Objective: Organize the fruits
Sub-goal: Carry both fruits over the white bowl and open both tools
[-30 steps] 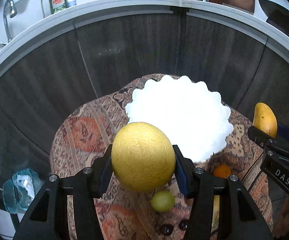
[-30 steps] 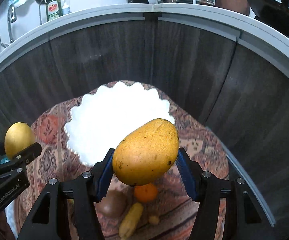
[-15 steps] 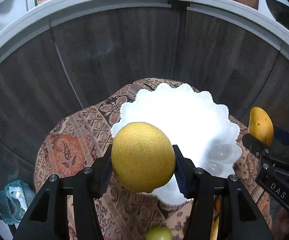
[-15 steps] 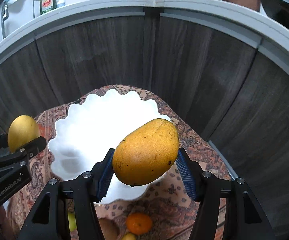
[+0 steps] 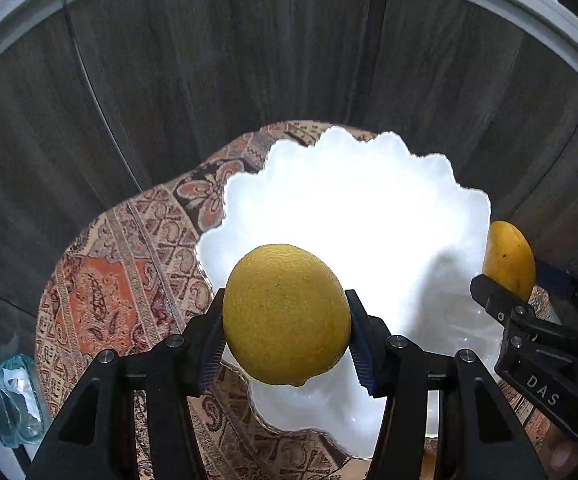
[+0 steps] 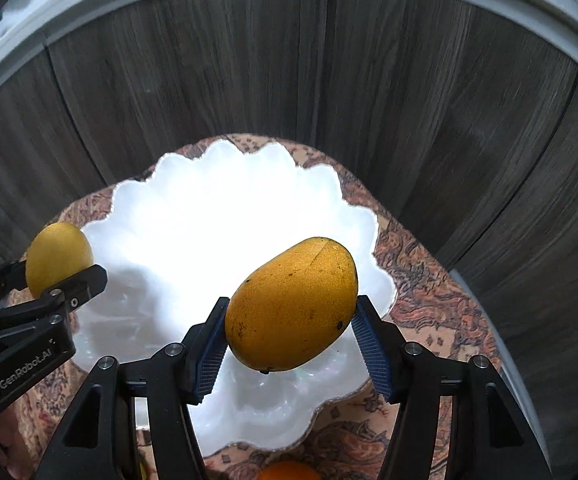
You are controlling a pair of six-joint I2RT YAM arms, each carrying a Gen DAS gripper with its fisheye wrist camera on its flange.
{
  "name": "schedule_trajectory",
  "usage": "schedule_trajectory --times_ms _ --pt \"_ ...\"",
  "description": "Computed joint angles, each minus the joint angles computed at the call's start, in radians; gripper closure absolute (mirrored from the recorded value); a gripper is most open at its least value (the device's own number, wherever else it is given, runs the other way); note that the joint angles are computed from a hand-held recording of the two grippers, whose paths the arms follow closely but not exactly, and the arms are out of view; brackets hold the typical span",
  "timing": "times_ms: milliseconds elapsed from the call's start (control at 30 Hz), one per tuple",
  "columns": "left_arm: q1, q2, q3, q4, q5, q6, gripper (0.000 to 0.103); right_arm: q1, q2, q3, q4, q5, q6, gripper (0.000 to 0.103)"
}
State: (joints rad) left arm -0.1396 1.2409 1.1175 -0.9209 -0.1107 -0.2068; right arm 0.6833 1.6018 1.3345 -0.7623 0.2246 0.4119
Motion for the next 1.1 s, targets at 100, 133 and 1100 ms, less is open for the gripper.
schedule_trajectory --times_ms 100,133,1100 --pt "-0.006 0.009 -0.018 0.010 -0.004 0.001 0.049 -0.005 0.015 -0.006 0.009 -0.003 -0.001 0.042" --pt "-0.006 0.017 -0.023 0.013 -0.003 -0.001 0.049 -0.005 0.018 -0.009 0.011 -0.004 -0.003 0.042" --pt "-0.104 -0.112 0.133 -0.179 -0.173 -0.027 0.004 0.074 -0.157 0.039 -0.117 0.183 0.075 0.015"
